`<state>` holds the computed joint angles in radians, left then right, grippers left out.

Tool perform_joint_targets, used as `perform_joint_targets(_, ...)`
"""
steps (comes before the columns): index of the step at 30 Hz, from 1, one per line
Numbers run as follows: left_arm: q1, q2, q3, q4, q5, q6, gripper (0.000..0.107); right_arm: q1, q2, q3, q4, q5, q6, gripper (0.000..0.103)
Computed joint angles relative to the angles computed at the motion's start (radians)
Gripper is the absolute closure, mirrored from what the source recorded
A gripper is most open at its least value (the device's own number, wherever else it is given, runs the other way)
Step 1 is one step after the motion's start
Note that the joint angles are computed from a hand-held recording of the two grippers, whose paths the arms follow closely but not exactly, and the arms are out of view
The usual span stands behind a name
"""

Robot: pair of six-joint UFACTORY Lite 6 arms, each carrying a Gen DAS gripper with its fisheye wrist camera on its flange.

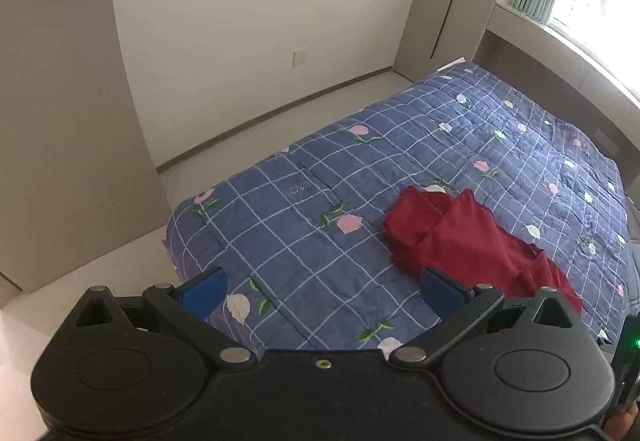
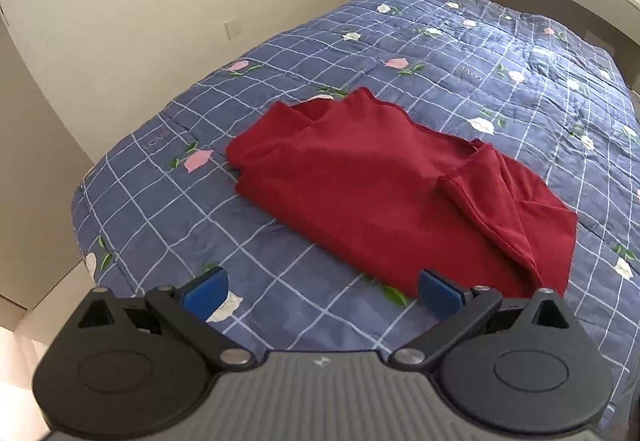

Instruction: Fold small clothes

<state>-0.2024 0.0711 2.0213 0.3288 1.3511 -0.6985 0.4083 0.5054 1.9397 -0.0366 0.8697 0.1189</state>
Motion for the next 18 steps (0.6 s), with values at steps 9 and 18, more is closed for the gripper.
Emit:
perform_joint_targets(9,0.007,0.057,0.072,-0.033,0.005,0.058,0.005,-0.035,-0.056,-0.072,-0.042,-0.010,0.068,0.000)
perform_joint_targets(18,0.055,0.033,0.036,-0.106,-0.034,0.166,0.005,-0.006,-0.176,-0.229,-0.134,-0.043,0.206,0.000)
